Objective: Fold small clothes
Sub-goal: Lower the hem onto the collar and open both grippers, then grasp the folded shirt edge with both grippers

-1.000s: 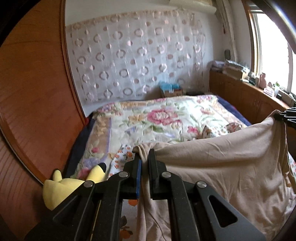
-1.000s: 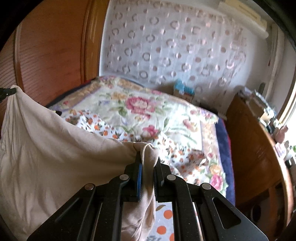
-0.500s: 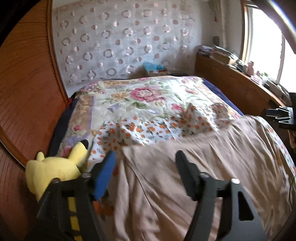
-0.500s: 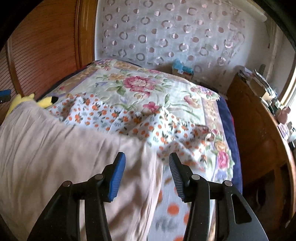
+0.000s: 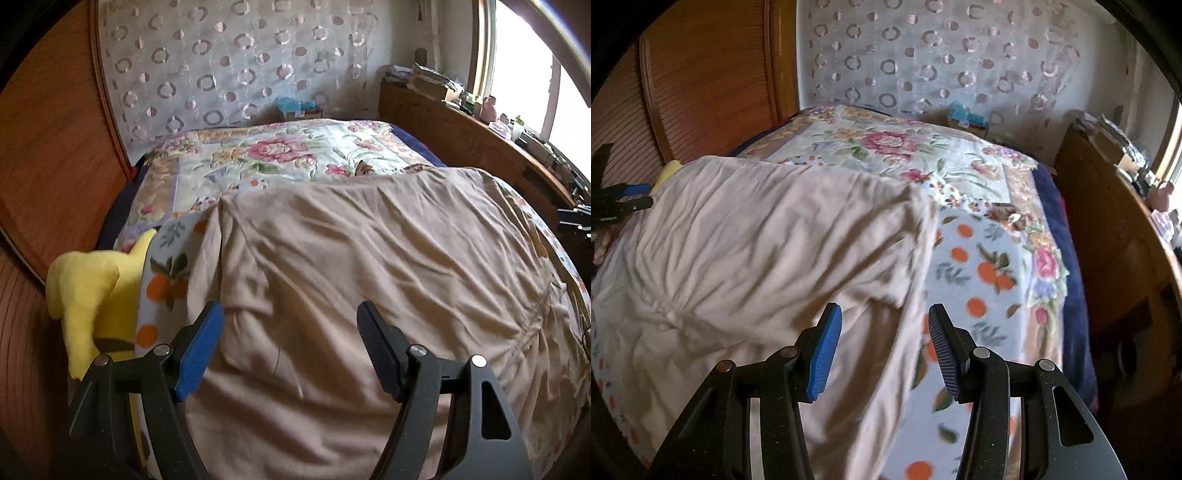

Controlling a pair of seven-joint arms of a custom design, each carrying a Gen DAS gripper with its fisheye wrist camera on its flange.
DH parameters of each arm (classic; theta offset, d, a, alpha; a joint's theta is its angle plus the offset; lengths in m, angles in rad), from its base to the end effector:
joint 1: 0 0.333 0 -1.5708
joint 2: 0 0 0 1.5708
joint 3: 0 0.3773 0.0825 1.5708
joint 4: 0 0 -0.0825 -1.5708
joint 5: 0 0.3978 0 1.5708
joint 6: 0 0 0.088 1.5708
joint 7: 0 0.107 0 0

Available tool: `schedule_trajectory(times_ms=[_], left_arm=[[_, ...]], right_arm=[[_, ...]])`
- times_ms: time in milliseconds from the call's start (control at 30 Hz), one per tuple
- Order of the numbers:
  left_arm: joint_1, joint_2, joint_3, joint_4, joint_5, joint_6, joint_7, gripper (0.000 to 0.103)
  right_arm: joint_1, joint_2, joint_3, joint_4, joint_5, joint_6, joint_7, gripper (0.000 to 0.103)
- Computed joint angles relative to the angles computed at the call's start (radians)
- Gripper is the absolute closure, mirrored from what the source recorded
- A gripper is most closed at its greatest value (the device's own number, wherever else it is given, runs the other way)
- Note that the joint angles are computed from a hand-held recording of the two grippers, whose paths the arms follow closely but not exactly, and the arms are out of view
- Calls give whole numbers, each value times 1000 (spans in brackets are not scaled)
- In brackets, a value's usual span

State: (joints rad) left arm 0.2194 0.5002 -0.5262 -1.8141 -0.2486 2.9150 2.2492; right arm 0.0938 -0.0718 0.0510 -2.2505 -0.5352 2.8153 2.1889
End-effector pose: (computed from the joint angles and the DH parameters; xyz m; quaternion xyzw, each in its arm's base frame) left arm 0.7158 -0.1476 0.4128 -0.4270 0.8318 -0.3161 0.1605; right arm 0.5498 0.1061 0.5163 -0.6584 0.6707 -0.2661 0.2140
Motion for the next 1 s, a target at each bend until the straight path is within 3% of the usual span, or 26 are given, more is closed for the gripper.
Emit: schedule_trajectory(times_ms=[233,367,600,667,833,967,1000], left_arm=[[-37,8,63,7,26,-50,-59,28],[-49,17,80,0,39,-35,-72,28],[-34,26,62,2,55,-23,-87,26],[-29,27,59,2,55,-26,-90,25],[-15,28,44,0,52,-23,-85,26],[62,45,-45,19,-19,-62,-16,47],[69,50,-53,31,-37,-82,-5,56]], right_arm=[[16,63,-27,1,106,84,-21,52],[28,103,-55,11,206,129,-59,52],[78,142,-127,33,2,141,105,50],[102,145,-157,31,-149,153,212,47],[114,166,-149,63,-238,103,267,44],[109,159,-145,53,-245,111,274,44],[104,154,-139,56,-223,103,250,44]])
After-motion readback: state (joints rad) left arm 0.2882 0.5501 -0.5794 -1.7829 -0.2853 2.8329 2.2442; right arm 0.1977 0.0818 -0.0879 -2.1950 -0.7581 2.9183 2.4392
